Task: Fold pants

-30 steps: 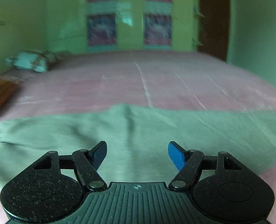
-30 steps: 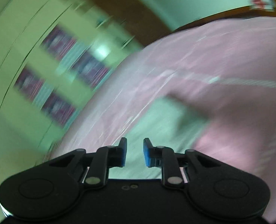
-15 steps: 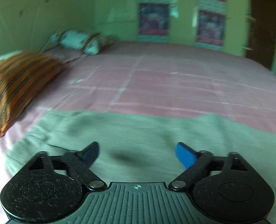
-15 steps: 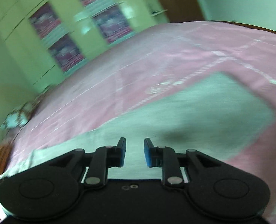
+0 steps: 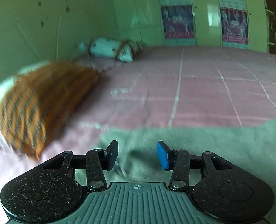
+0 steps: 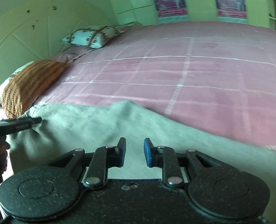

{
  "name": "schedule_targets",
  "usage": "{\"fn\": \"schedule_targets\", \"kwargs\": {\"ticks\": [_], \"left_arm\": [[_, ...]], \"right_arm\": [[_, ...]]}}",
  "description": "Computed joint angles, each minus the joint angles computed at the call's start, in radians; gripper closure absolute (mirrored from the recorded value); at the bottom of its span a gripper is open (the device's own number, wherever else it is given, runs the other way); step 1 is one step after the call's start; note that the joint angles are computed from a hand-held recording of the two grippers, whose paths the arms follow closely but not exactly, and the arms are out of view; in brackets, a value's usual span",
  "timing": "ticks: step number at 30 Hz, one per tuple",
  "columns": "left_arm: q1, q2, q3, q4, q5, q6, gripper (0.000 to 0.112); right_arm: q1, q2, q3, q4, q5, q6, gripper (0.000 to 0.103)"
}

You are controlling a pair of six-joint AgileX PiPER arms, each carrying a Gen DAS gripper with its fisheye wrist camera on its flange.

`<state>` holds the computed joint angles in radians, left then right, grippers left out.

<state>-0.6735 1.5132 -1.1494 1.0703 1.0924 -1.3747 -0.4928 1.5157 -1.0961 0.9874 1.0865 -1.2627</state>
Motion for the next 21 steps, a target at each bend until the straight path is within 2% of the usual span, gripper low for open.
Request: {"fn": "schedule_targets", "kwargs": {"ticks": [2, 3, 4, 5, 6, 8, 10, 12, 13, 14, 15, 16, 17, 19, 21], "left_arm": [[0.111, 0.034, -0.034, -0.109, -0.081, 0.106, 0.064], [0.155, 0.044, -0.032, -0.135, -0.119, 0.121, 0.055], [0.173, 0.057, -0.029, -0.121, -0.118, 0.106, 0.044], [0.192, 0.063, -0.025, -0.12, -0.126, 0.101, 0.039], [0.226, 0.054, -0.013, -0.144, -0.166, 0.087, 0.035], [0.258, 0.041, 0.001, -0.167, -0.212, 0.079, 0.035], [0.243, 0.023, 0.0, -0.159, -0.199, 0.078, 0.036], [0.204, -0.011, 0.02, -0.097, -0.169, 0.041, 0.037], [0.181, -0.032, 0.046, -0.081, -0.157, 0.039, 0.037], [0.198, -0.013, 0.043, -0.101, -0.168, 0.077, 0.037], [0.23, -0.007, 0.064, -0.127, -0.212, 0.085, 0.036], [0.259, -0.028, 0.103, -0.133, -0.267, 0.054, 0.032], [0.27, -0.045, 0.117, -0.143, -0.281, 0.028, 0.031], [0.249, -0.079, 0.113, -0.157, -0.246, 0.008, 0.031], [0.178, -0.138, 0.153, -0.083, -0.21, -0.071, 0.031]], "right_arm": [[0.089, 0.021, -0.019, -0.009, -0.066, 0.033, 0.089], [0.162, 0.043, -0.018, -0.007, -0.133, 0.053, 0.089], [0.212, 0.064, -0.038, -0.03, -0.172, 0.092, 0.089], [0.271, 0.089, -0.045, -0.047, -0.232, 0.125, 0.089], [0.311, 0.106, -0.054, -0.066, -0.275, 0.15, 0.089], [0.375, 0.143, -0.073, -0.101, -0.369, 0.199, 0.087], [0.385, 0.176, -0.105, -0.102, -0.384, 0.215, 0.081], [0.378, 0.162, -0.112, -0.108, -0.374, 0.233, 0.084], [0.373, 0.148, -0.094, -0.052, -0.385, 0.188, 0.085], [0.367, 0.134, -0.082, -0.026, -0.381, 0.162, 0.084], [0.379, 0.14, -0.078, -0.041, -0.394, 0.171, 0.084], [0.397, 0.166, -0.089, -0.096, -0.406, 0.221, 0.084], [0.397, 0.184, -0.094, -0.119, -0.398, 0.246, 0.084], [0.343, 0.131, -0.065, -0.044, -0.351, 0.194, 0.083], [0.244, 0.045, 0.009, 0.106, -0.287, 0.037, 0.084]]}}
